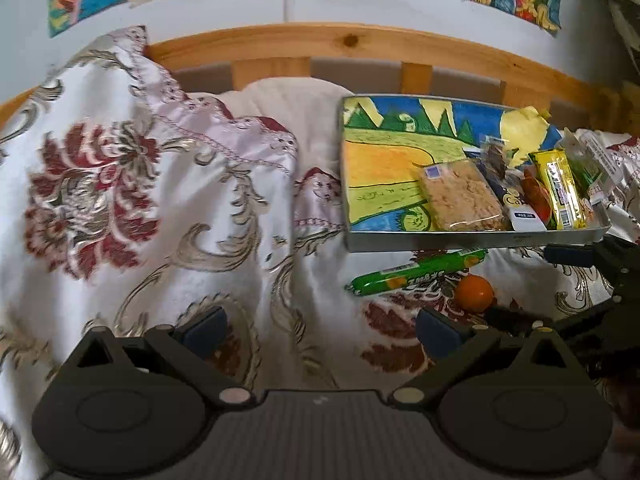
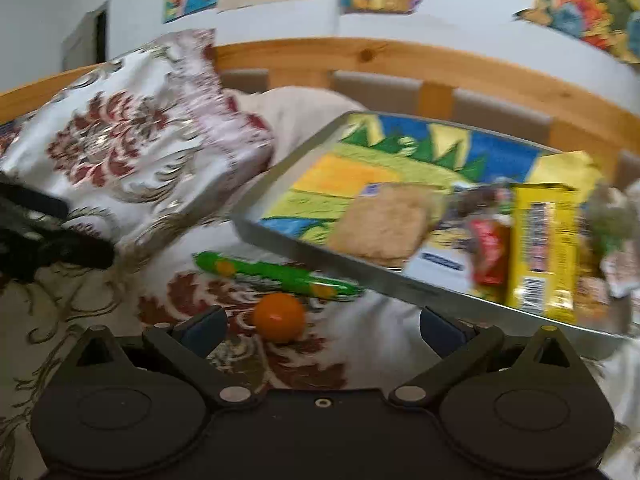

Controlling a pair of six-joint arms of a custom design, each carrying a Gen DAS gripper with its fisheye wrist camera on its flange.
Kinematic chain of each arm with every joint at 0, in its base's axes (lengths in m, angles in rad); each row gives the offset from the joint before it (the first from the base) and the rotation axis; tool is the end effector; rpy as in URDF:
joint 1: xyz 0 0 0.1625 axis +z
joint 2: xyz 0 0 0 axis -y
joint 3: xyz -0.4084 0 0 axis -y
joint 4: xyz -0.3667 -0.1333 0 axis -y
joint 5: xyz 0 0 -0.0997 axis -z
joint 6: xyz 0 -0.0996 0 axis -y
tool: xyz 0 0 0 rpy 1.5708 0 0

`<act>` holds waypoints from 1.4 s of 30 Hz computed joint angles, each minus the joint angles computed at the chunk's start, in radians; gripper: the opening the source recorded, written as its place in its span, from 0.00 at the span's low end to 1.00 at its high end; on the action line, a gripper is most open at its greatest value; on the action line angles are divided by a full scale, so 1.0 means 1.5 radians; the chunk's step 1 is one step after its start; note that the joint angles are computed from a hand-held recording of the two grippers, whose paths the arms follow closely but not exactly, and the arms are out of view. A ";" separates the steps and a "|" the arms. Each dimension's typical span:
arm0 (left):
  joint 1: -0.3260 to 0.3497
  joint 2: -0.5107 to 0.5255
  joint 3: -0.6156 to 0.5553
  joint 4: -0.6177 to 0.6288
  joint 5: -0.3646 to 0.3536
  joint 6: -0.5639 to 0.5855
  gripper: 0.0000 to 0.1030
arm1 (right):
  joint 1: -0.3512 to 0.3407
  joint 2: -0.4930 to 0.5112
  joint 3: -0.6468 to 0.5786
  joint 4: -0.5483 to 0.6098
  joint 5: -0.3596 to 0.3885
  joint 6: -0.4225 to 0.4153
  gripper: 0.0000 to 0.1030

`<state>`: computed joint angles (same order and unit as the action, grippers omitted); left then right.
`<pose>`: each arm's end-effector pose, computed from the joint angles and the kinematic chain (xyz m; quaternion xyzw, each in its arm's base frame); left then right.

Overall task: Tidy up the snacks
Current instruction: 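Move the left tool to the green sausage while the right tool approaches the mandarin orange, then grasp the green sausage with the left tool while the right tool grasps the mandarin orange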

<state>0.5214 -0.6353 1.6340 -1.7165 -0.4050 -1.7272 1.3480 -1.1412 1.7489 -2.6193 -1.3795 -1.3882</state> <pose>-0.3764 -0.4755 -0.0044 -0.0379 0.7926 -0.4301 0.4306 0.0152 -0.6218 0.2785 0.5519 -0.7996 0.2180 0.0924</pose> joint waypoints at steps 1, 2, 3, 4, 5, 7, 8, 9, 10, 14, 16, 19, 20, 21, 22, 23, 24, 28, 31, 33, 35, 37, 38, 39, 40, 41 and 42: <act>0.005 0.000 0.000 -0.019 -0.001 0.017 1.00 | 0.001 0.003 -0.004 0.009 0.001 -0.007 0.99; 0.011 0.000 0.001 -0.039 -0.002 0.035 1.00 | 0.003 0.006 -0.008 0.018 -0.002 -0.018 0.99; 0.016 -0.001 0.001 -0.055 -0.004 0.051 0.99 | 0.006 0.008 -0.007 0.020 -0.006 -0.028 0.99; 0.020 -0.001 0.000 -0.064 -0.007 0.065 0.99 | 0.008 0.009 -0.006 0.021 -0.009 -0.038 0.97; 0.026 -0.001 -0.004 -0.069 -0.010 0.085 0.99 | 0.009 0.008 -0.005 0.026 -0.011 -0.047 0.94; 0.034 0.001 -0.020 -0.059 -0.020 0.125 0.99 | 0.010 0.006 -0.005 0.037 -0.019 -0.057 0.91; 0.039 0.001 -0.030 -0.055 -0.029 0.155 0.99 | 0.010 0.005 -0.004 0.036 -0.020 -0.057 0.90; 0.044 0.001 -0.039 -0.053 -0.042 0.191 1.00 | 0.009 0.004 -0.002 0.037 -0.020 -0.057 0.90; 0.049 0.000 -0.049 -0.053 -0.054 0.226 1.00 | 0.009 0.003 -0.002 0.041 -0.020 -0.059 0.89; 0.067 0.004 -0.068 -0.095 -0.077 0.367 1.00 | 0.007 0.003 -0.010 0.057 -0.011 -0.050 0.83; 0.077 0.013 -0.069 -0.138 -0.067 0.418 1.00 | 0.006 0.005 -0.016 0.065 -0.009 -0.039 0.80; 0.094 0.025 -0.067 -0.220 -0.074 0.473 0.99 | 0.006 0.009 -0.026 0.074 -0.007 -0.024 0.75; 0.101 0.028 -0.065 -0.253 -0.085 0.499 0.99 | 0.007 0.011 -0.029 0.076 -0.008 -0.019 0.74; 0.106 0.030 -0.063 -0.279 -0.096 0.524 0.99 | 0.008 0.013 -0.032 0.078 -0.010 -0.014 0.73; 0.110 0.030 -0.062 -0.297 -0.105 0.548 0.99 | 0.009 0.014 -0.035 0.082 -0.011 -0.010 0.72; 0.113 0.029 -0.061 -0.309 -0.118 0.571 0.99 | 0.009 0.015 -0.038 0.086 -0.011 -0.008 0.72; 0.118 0.028 -0.065 -0.311 -0.134 0.598 0.99 | 0.009 0.016 -0.040 0.089 -0.011 -0.006 0.71; 0.129 0.025 -0.076 -0.312 -0.169 0.709 0.99 | 0.011 0.025 -0.054 0.106 -0.020 0.007 0.66; 0.140 0.027 -0.077 -0.347 -0.176 0.771 0.99 | 0.013 0.031 -0.060 0.111 -0.030 0.014 0.62; 0.145 0.026 -0.062 -0.408 -0.175 0.799 0.99 | 0.014 0.033 -0.060 0.111 -0.035 0.014 0.60; 0.150 0.025 -0.053 -0.445 -0.181 0.818 0.99 | 0.014 0.034 -0.059 0.113 -0.037 0.012 0.58; 0.150 0.021 -0.042 -0.465 -0.178 0.834 0.99 | 0.012 0.034 -0.058 0.113 -0.037 0.011 0.55; 0.147 0.020 -0.033 -0.484 -0.169 0.849 0.99 | 0.013 0.035 -0.058 0.113 -0.038 0.011 0.52; 0.145 0.020 -0.028 -0.494 -0.163 0.859 0.99 | 0.012 0.035 -0.057 0.114 -0.036 0.010 0.50; 0.144 0.020 -0.026 -0.496 -0.158 0.861 0.98 | 0.011 0.034 -0.056 0.115 -0.033 0.009 0.46; 0.143 0.019 -0.023 -0.499 -0.154 0.859 0.96 | 0.010 0.034 -0.055 0.116 -0.032 0.008 0.43; 0.143 0.019 -0.021 -0.505 -0.153 0.856 0.94 | 0.010 0.034 -0.054 0.116 -0.031 0.008 0.42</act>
<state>0.7358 -0.6073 1.6031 -2.4737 -0.6348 -0.4434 1.3634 -1.0903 1.6680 -2.4460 -1.4261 -1.3764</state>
